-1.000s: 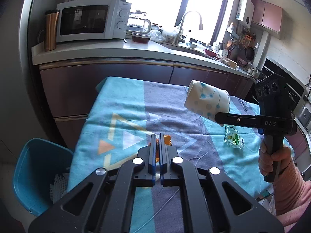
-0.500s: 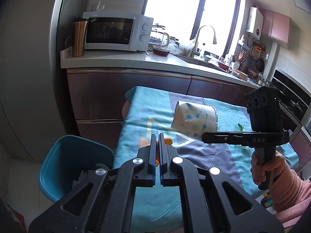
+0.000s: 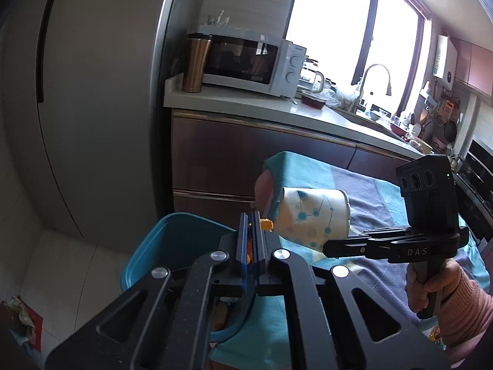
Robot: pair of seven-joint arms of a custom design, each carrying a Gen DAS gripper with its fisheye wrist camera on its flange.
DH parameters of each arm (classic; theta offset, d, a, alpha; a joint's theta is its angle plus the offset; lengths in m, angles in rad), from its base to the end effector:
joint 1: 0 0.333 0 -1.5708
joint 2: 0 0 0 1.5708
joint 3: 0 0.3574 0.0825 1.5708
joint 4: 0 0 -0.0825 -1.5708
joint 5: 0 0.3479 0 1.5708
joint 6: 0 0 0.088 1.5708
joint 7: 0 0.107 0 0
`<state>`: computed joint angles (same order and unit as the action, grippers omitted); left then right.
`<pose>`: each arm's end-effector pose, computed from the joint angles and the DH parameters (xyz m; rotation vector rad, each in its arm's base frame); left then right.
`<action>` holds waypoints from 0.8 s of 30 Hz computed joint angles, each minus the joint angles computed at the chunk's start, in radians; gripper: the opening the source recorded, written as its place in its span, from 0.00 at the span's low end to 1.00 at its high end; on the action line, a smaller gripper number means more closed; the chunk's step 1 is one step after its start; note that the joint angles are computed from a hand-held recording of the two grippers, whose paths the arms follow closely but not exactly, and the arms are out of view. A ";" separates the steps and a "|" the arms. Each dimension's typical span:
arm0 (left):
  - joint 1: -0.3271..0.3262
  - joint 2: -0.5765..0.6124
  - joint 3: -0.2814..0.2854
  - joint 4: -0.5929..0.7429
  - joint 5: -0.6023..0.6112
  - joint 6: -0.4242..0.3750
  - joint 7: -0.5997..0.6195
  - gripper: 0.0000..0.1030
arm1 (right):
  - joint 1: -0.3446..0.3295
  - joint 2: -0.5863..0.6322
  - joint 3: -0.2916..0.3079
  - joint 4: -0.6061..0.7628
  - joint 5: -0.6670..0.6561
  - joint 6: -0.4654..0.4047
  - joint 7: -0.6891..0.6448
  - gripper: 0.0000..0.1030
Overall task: Collect trash
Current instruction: 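Carry the cup and peel over the teal bin and open both tools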
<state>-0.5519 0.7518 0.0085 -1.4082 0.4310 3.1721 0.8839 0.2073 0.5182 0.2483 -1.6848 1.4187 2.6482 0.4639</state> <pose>0.6400 -0.4338 0.4237 -1.4693 1.9923 -1.2707 0.6423 0.2527 0.3920 -1.7032 1.2441 0.1835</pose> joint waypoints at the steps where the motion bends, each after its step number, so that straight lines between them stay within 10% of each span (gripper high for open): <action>1: 0.006 0.002 0.003 -0.005 -0.004 -0.002 -0.003 0.03 | 0.014 0.019 -0.009 0.027 -0.045 -0.009 0.040 0.02; 11: 0.100 0.111 -0.078 0.086 -0.045 -0.114 0.024 0.03 | 0.113 0.207 -0.058 0.290 -0.507 -0.088 0.436 0.02; 24: 0.128 0.315 -0.135 0.372 -0.116 -0.304 0.103 0.03 | 0.146 0.328 -0.044 0.442 -0.798 -0.122 0.731 0.07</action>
<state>-0.4237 1.0670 -0.1263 -1.0363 0.3145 2.8683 0.9871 0.3532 0.8464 0.2048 -1.2426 0.6211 2.5264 1.1954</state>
